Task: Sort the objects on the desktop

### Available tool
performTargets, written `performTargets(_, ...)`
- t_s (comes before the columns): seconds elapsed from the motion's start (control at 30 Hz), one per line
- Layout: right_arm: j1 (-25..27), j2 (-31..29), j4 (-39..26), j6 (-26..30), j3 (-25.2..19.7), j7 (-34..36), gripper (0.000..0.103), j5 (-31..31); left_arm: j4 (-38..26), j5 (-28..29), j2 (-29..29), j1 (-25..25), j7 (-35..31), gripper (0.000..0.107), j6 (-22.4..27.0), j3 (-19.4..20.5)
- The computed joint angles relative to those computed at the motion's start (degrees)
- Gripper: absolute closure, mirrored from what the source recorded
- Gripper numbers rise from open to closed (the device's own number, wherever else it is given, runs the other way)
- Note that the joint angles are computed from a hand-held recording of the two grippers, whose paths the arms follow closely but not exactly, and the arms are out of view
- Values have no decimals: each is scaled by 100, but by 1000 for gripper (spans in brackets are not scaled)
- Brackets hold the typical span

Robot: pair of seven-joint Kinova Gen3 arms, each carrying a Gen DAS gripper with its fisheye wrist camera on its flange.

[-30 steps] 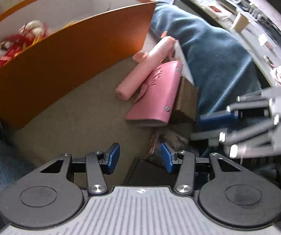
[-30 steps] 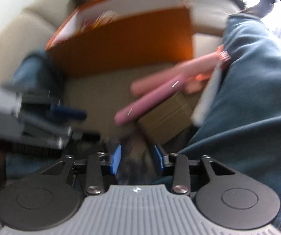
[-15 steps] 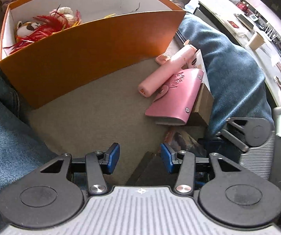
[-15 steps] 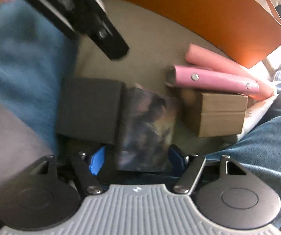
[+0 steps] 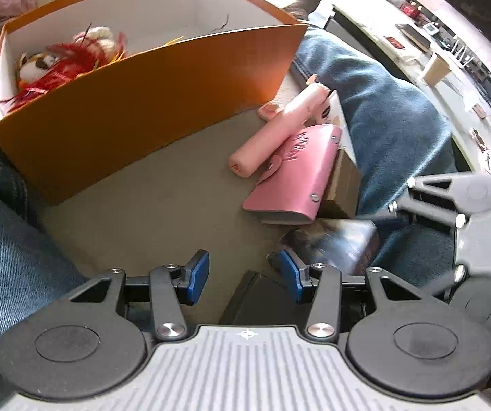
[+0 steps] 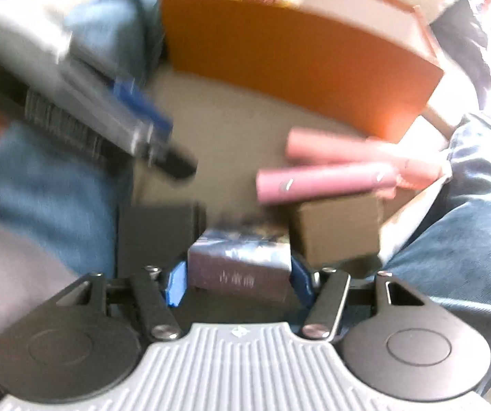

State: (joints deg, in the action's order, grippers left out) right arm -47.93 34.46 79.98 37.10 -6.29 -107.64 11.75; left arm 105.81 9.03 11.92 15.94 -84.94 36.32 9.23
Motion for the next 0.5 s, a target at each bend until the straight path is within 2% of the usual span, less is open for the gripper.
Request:
performTargets(0.13, 171, 37, 6, -390, -33, -92, 43, -218, 161, 156, -164, -85, 53, 54, -220, -34)
performTargets(0.27, -100, 76, -25, -662, 160, -240, 43, 14, 235, 316, -356, -229, 50, 54, -290, -69)
performTargets(0.37, -108, 6, 88, -1046, 192, -199, 43, 122, 256, 395, -498, -318, 32, 54, -343, -106)
performTargets(0.5, 202, -99, -13, -1331, -195, 318, 43, -100, 276, 329, -708, -404, 157, 54, -455, -197)
